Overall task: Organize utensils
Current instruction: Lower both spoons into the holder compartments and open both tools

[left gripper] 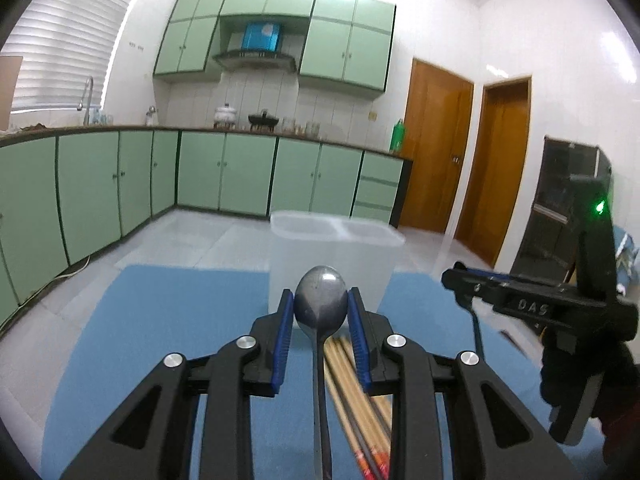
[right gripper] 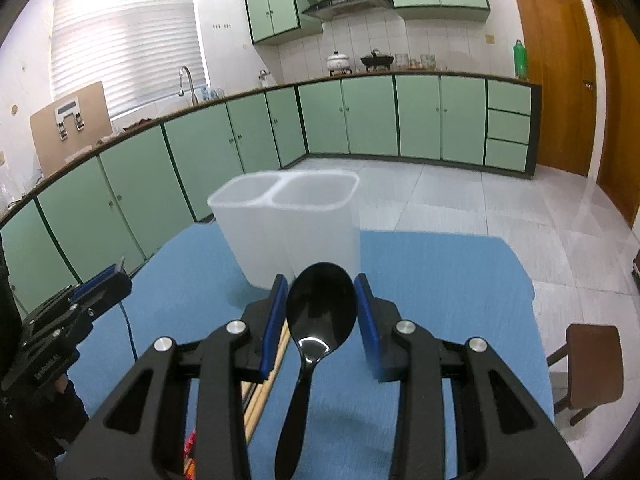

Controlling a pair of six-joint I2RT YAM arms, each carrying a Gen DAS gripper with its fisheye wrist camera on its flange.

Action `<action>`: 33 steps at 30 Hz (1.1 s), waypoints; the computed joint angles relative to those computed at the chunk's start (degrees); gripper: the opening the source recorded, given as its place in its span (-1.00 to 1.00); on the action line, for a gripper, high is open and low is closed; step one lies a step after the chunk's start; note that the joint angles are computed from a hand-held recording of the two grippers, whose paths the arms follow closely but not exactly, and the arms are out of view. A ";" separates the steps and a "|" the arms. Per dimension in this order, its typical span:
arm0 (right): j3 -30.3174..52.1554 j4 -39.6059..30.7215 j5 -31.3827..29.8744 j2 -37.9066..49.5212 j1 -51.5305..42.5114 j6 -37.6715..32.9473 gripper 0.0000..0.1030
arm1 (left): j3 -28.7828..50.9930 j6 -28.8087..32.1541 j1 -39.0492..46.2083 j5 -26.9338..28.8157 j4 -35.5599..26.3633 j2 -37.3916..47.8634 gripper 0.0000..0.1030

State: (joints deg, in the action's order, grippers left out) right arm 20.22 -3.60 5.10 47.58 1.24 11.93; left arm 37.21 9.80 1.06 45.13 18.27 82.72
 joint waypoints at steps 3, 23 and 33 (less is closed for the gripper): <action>2.56 0.06 -0.79 0.58 -0.86 -0.99 -0.36 | 1.11 -2.60 -0.69 0.29 2.19 -0.27 -0.48; 28.68 15.89 -5.99 30.33 -11.30 -3.69 -0.36 | 34.24 -19.09 -12.34 -7.57 12.61 21.88 -0.48; 28.00 23.88 -2.63 41.15 -9.80 -5.13 -0.36 | 36.69 -16.41 -14.01 -10.40 11.13 29.62 -0.48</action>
State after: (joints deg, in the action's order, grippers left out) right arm 48.22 20.29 2.47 88.73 -8.56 6.81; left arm 73.90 -6.61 -12.95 34.73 29.39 112.34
